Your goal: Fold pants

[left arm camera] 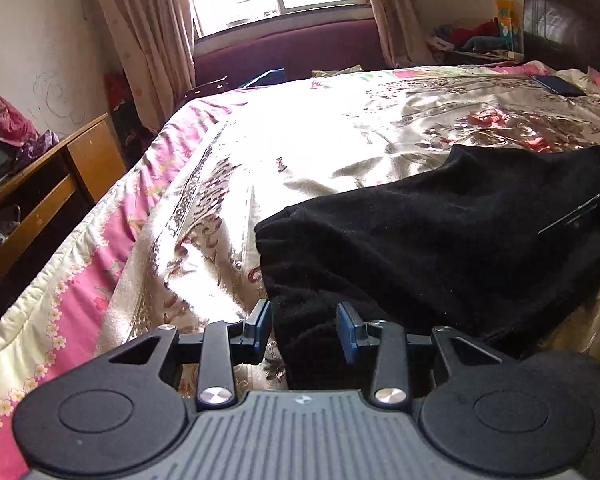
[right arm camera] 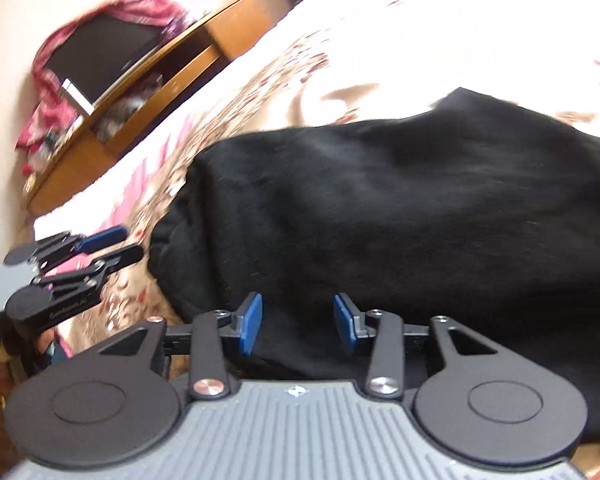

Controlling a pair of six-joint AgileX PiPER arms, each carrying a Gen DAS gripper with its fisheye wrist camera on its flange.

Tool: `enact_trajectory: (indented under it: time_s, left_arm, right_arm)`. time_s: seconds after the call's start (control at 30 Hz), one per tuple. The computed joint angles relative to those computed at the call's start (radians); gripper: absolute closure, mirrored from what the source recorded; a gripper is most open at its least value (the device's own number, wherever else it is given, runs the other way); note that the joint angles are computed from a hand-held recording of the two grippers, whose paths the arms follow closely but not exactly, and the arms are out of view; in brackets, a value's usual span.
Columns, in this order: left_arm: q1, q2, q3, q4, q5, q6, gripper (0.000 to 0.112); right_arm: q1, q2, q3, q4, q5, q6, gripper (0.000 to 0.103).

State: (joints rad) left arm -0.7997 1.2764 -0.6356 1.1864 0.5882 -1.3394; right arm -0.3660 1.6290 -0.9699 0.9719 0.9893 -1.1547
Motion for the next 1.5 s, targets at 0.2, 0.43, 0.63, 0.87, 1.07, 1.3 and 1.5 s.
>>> enact_trajectory:
  time_s: [0.2, 0.43, 0.63, 0.87, 1.07, 1.3, 1.5]
  left_arm:
    - [-0.099, 0.283, -0.281, -0.066, -0.130, 0.150, 0.062]
    - [-0.210, 0.745, -0.858, -0.585, -0.223, 0.838, 0.062]
    - [-0.251, 1.022, -1.338, -0.996, -0.063, 1.361, 0.062]
    - [-0.269, 1.155, -1.563, -1.053, 0.054, 1.412, 0.062]
    - [-0.261, 1.216, -1.672, -1.084, 0.101, 1.394, 0.061]
    - [-0.269, 1.240, -1.710, -1.069, 0.115, 1.411, 0.061]
    - [-0.269, 1.306, -1.840, -1.092, 0.171, 1.407, 0.061]
  right_arm:
    - [-0.473, 0.068, -0.049, 0.069, -0.065, -0.019, 0.059]
    - [-0.818, 0.374, -0.317, 0.214, -0.063, 0.100, 0.059]
    - [-0.886, 0.561, -0.511, 0.319, -0.054, 0.207, 0.056]
    - [-0.870, 0.711, -0.674, 0.429, -0.020, 0.212, 0.054]
    - [-0.835, 0.817, -0.812, 0.516, 0.002, 0.176, 0.044]
    - [-0.833, 0.759, -0.698, 0.649, 0.042, -0.013, 0.065]
    - [-0.774, 0.867, -0.915, 0.518, 0.014, 0.278, 0.077]
